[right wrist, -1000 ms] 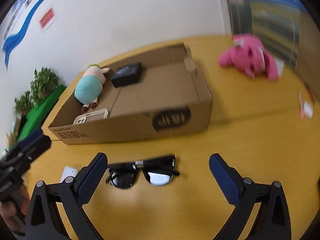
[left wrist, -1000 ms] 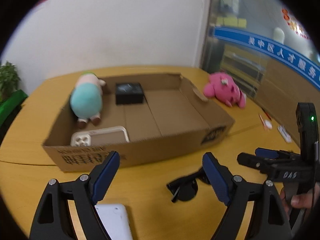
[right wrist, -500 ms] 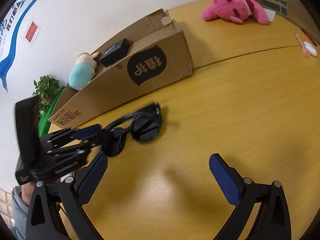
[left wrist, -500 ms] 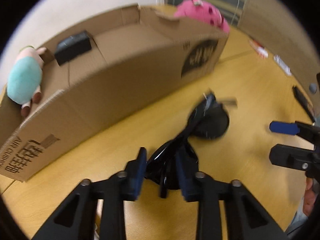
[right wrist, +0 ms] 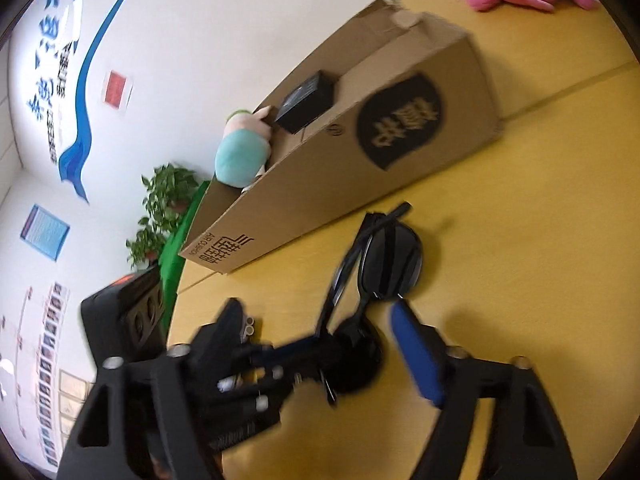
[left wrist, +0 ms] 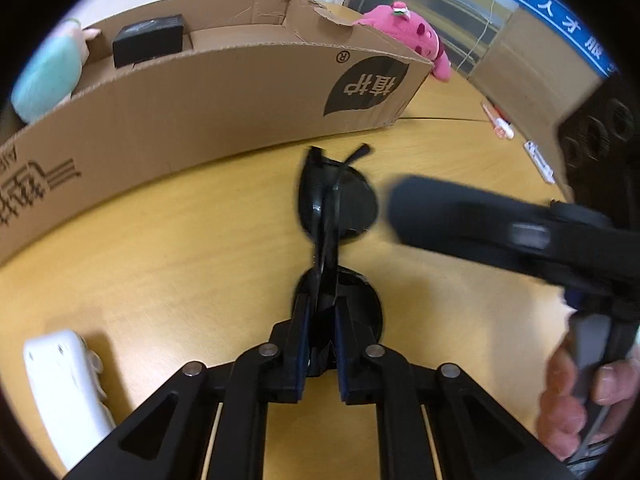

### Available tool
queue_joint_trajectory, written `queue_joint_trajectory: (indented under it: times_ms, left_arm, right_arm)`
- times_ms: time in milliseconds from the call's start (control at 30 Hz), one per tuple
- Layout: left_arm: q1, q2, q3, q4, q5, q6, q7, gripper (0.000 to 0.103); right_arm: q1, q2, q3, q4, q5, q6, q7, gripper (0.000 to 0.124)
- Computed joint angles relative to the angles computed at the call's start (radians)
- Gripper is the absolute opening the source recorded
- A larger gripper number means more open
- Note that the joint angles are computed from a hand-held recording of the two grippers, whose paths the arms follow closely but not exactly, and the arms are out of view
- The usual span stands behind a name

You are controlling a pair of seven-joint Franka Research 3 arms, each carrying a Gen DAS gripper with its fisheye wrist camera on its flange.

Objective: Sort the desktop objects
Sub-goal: 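Close the left gripper on the black sunglasses' frame, then lift the sunglasses with the left gripper and carry them over the box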

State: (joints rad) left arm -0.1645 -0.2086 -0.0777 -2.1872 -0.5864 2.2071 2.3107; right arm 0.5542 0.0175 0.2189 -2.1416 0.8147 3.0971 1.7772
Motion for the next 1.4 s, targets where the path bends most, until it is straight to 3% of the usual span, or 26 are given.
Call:
queue_joint_trajectory:
  times_ms: [100,267,333,400,533,667,800,1067,1233,1400]
  left_arm:
    - [-0.001,-0.013,0.006,-0.014,-0.023,-0.005,0.000,0.009]
    - [-0.003,-0.024,0.011,-0.024,-0.034,0.001,0.020,0.008]
    - [-0.003,-0.013,0.017,-0.014,-0.048,-0.010,0.025,0.008]
    - [-0.001,-0.010,0.020,-0.009,-0.067,-0.022,0.035,0.008]
    - [0.000,-0.027,0.028,0.000,-0.118,-0.035,0.073,0.007]
    - [-0.005,-0.047,0.040,0.039,-0.189,-0.051,0.114,0.007]
    - [-0.014,-0.039,0.047,0.130,-0.255,-0.054,0.164,0.007]
    - [0.008,0.096,0.020,0.384,-0.335,-0.074,0.182,0.006]
    - [0.054,0.200,-0.015,0.531,-0.350,-0.112,0.159,0.005]
    - [0.105,0.374,-0.073,0.765,-0.324,-0.168,0.075,0.005]
  right_arm:
    - [-0.013,0.056,0.013,0.071,0.127,-0.068,-0.121,0.052]
    - [-0.012,0.120,0.005,0.119,0.011,-0.114,-0.028,0.012]
    - [-0.030,0.127,0.027,0.126,0.057,-0.107,-0.064,0.012]
    - [-0.006,0.121,-0.001,0.117,-0.058,-0.100,0.031,0.011]
    - [0.004,0.106,-0.011,0.117,-0.164,-0.055,0.113,0.008]
    - [0.041,0.056,-0.081,0.110,-0.459,-0.020,0.333,0.008]
    - [0.028,0.028,-0.117,0.160,-0.730,-0.029,0.496,0.008]
    - [-0.049,0.080,-0.098,0.388,-0.817,-0.124,0.407,0.008]
    - [-0.088,0.162,-0.089,0.551,-0.712,-0.198,0.259,0.008]
    - [-0.107,0.301,-0.109,0.798,-0.664,-0.333,0.165,0.008]
